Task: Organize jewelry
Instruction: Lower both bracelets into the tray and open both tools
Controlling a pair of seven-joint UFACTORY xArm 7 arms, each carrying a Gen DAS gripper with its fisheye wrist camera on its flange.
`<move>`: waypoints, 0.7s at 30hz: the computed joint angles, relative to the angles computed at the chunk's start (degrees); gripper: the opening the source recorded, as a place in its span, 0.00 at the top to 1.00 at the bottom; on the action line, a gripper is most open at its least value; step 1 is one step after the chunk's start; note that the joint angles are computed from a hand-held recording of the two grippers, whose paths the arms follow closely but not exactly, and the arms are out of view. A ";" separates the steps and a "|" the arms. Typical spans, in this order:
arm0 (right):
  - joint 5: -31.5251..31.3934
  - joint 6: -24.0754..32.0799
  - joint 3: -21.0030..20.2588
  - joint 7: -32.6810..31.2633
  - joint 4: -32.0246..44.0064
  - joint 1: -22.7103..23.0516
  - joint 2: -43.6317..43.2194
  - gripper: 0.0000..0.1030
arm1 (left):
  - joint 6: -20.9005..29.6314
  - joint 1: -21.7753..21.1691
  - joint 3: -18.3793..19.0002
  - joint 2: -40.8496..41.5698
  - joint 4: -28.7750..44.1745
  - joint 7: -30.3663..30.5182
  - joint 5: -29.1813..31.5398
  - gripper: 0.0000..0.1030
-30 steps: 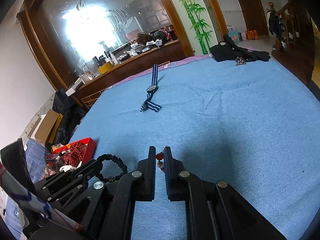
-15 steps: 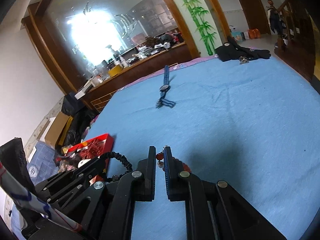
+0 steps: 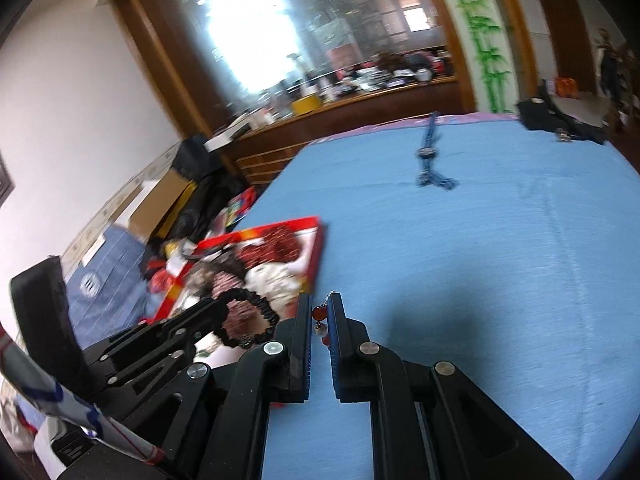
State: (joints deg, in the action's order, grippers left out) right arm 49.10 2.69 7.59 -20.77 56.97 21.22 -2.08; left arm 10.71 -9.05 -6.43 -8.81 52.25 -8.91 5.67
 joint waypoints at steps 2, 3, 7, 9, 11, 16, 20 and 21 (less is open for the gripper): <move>1.31 1.02 0.64 -1.67 1.46 0.62 1.18 0.92 | 0.20 0.42 1.28 -1.08 -1.53 0.94 -0.97 0.93; 1.28 1.62 1.05 -1.96 2.27 0.60 1.89 0.92 | 0.12 0.72 1.74 -1.50 -2.30 1.32 -1.37 0.93; -0.36 3.11 3.50 -1.32 4.70 0.30 4.55 0.92 | 0.35 1.53 3.52 -2.32 -4.40 3.16 -3.79 0.93; -2.05 3.91 4.46 -0.20 5.91 0.05 5.89 0.91 | 0.50 1.75 4.28 -2.33 -5.19 4.36 -5.33 0.93; -2.93 5.02 5.57 0.38 7.19 -0.36 7.14 0.91 | 0.58 2.35 4.52 -2.37 -5.86 4.87 -5.98 0.93; -4.29 5.84 7.66 0.62 10.08 -1.14 9.53 0.91 | 1.24 2.27 5.64 -1.39 -5.90 7.32 -9.93 0.93; -7.98 6.68 8.22 3.81 11.26 -1.95 11.73 0.91 | 1.53 2.82 5.08 -0.66 -5.65 7.62 -10.20 0.93; -9.09 7.06 8.06 4.94 11.29 -2.07 12.25 0.91 | 1.59 3.10 4.79 -0.45 -5.51 7.27 -9.77 0.93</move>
